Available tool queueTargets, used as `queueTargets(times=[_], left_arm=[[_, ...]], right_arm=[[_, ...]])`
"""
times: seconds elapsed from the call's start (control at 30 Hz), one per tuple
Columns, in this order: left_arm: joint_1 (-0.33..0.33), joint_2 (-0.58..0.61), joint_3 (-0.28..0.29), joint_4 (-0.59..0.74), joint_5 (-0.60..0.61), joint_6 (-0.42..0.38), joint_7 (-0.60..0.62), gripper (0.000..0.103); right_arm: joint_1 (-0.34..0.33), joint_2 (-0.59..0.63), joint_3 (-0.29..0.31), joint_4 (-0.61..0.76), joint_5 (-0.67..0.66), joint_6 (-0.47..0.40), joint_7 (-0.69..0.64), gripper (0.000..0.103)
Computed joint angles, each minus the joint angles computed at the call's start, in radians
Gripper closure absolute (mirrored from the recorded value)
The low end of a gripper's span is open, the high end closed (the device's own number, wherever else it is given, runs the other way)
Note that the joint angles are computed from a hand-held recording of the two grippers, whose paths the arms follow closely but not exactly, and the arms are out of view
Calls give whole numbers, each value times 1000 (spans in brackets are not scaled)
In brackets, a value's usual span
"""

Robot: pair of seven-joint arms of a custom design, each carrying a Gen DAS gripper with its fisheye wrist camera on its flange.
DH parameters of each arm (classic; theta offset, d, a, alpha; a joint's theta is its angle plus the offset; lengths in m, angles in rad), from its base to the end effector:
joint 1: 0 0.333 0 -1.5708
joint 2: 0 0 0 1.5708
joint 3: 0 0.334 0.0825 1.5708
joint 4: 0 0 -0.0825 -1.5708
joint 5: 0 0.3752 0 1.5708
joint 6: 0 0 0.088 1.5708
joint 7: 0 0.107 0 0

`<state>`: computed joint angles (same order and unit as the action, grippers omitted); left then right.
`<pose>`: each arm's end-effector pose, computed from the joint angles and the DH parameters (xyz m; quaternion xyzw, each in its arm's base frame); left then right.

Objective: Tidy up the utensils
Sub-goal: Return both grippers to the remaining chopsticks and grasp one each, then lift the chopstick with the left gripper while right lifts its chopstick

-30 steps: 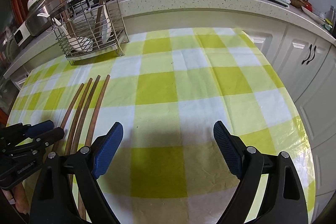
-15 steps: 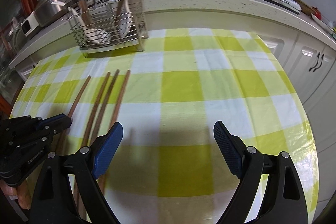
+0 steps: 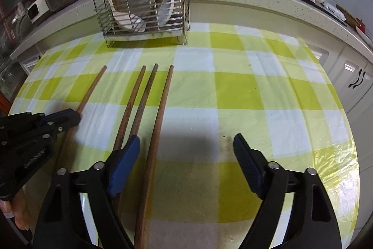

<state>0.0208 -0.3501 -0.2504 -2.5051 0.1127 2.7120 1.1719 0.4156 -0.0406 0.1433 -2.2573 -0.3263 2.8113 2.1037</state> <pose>0.4400 -0.1136 0.4870 -0.7027 0.6547 -0.2019 0.1918 0.4573 0.3052 0.4684 -0.7679 0.5635 -0.1637 0.2570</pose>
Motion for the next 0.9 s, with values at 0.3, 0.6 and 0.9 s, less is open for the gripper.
queueTargets(times=[0.3,0.6,0.9], left_arm=[[0,2,3,-2,-7,10,4,95],[0,5,0,1,0,6,0,96],[-5,3,-1,5,0,6,4,96]], right_arm=[[4,22,3,25,-47,-15,19,53],[12,22,4,21,-33,10,-13,85],[7,16,-2,10,40,33,-57,92]])
